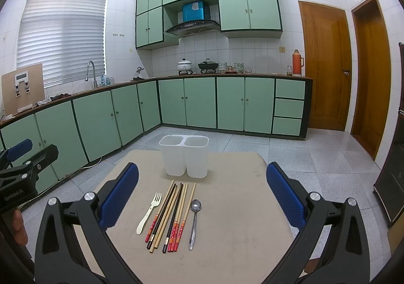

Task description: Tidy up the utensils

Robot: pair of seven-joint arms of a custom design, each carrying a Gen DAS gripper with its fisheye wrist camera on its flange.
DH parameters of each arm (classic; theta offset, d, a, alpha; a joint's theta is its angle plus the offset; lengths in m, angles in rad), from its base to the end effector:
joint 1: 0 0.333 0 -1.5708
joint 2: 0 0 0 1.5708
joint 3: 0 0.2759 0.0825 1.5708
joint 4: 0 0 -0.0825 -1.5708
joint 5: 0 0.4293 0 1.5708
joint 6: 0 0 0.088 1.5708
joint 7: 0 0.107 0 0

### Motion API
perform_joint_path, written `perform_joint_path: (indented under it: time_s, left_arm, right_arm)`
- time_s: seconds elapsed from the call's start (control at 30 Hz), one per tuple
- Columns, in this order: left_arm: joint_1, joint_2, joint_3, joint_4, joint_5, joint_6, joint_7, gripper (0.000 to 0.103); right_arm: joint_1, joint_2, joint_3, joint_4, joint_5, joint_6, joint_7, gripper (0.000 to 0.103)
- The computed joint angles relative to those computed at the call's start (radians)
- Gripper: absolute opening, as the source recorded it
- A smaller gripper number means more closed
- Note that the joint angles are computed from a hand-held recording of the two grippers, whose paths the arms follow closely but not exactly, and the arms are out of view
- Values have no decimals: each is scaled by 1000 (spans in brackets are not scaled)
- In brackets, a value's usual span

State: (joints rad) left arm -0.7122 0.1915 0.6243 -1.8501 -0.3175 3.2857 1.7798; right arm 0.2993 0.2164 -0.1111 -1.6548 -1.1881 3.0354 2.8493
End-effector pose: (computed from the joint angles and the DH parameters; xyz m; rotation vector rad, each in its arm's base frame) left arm 0.6718 -0.0558 0.5377 -1.3899 1.4475 -1.0518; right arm 0.6661 0.2054 0.5286 -1.4690 1.4036 -0.9634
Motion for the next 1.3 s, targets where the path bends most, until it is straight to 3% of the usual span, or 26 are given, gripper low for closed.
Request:
perform_joint_path:
  time_s: [0.07, 0.13, 0.4, 0.5, 0.67, 0.73, 0.9, 1.1, 1.3]
  left_arm:
    - [-10, 2, 9, -2, -2, 2, 0, 97]
    - [40, 1, -38, 9, -6, -5, 10, 97]
    - [105, 7, -100, 13, 22, 4, -12, 97]
    - [28, -1, -21, 8, 27, -10, -21, 97]
    - [61, 9, -50, 15, 50, -5, -45, 97]
    - [41, -3, -28, 7, 58, -9, -50, 97]
    - [57, -3, -42, 7, 76, -8, -63, 97]
    - [149, 4, -131, 19, 75, -3, -51, 97]
    - [138, 4, -120, 19, 69, -3, -46, 97]
  right_arm:
    - [0, 0, 0, 0, 0, 0, 0, 98]
    - [1, 0, -1, 0, -3, 0, 4, 98]
    - [0, 0, 0, 0, 2, 1, 0, 98]
    - [2, 1, -1, 1, -2, 1, 2, 98]
    - [2, 0, 0, 1, 1, 0, 0, 98]
    - [2, 1, 0, 1, 2, -1, -1, 98]
    - [1, 0, 0, 0, 4, 1, -3, 98]
    - [2, -1, -1, 0, 2, 1, 1, 98]
    - [1, 0, 0, 0, 5, 2, -3, 98]
